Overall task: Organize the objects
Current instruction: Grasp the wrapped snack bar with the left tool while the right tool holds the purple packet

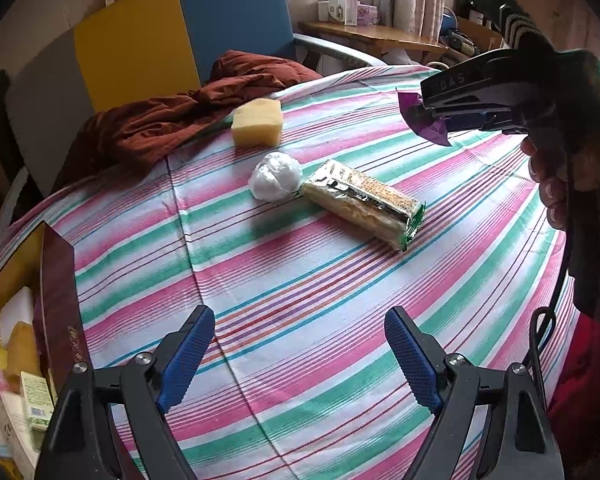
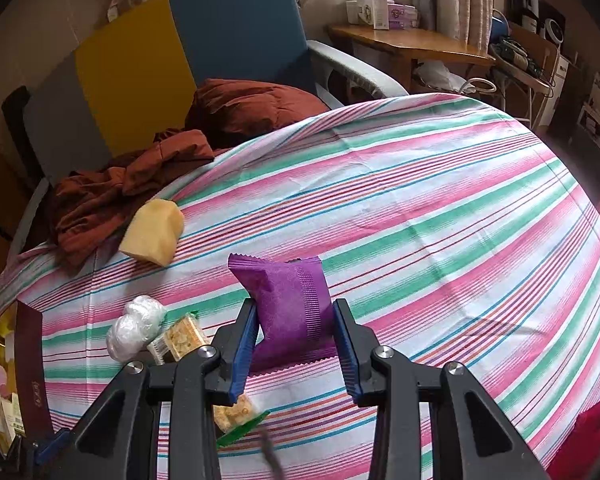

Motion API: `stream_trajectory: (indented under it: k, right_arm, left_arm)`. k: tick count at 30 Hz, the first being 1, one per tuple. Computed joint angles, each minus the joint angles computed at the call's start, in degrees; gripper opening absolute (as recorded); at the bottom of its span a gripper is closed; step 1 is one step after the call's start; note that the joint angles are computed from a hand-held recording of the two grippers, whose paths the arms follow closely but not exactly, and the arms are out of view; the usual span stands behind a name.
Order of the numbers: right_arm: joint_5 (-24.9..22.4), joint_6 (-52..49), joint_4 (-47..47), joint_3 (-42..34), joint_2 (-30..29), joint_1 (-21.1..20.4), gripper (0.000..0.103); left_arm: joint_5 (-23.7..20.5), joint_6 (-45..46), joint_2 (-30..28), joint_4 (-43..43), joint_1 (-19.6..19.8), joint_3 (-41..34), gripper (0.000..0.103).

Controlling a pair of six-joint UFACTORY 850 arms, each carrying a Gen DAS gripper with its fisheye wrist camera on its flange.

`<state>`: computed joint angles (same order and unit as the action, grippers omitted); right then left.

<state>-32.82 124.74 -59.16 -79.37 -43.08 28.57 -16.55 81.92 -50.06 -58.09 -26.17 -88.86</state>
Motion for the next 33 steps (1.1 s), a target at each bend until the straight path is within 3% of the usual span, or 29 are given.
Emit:
stream_trajectory:
  k: [7, 13, 21, 30, 33]
  right_arm:
    - [-0.2, -2.2, 4.2, 0.2, -0.1, -0.6, 0.037]
    - [0.1, 0.8, 2.1, 1.3, 0.6, -0.6, 0.037]
    - [-0.2, 6.3, -1.0, 3.6, 2.4, -0.5, 0.037]
    - [0.5, 8.6, -3.2, 4.1, 2.9, -0.6, 0.037]
    - [1.0, 7.2, -2.6, 3.7, 2.5, -0.6, 0.037]
  left_arm:
    - [-3.7, -11.5, -2.6, 7.6, -0.2, -4.3, 0.087]
    - [-9.0, -21.7, -5.9, 11.5, -0.9, -10.3, 0.087]
    - [-11.5, -35.5, -11.3, 17.4, -3.7, -19.8, 0.087]
    - [-14.3, -59.8, -20.7, 37.3, -7.0, -34.7, 0.086]
    - [-13.2, -60.1, -21.0, 38.4, -7.2, -34.9, 0.085]
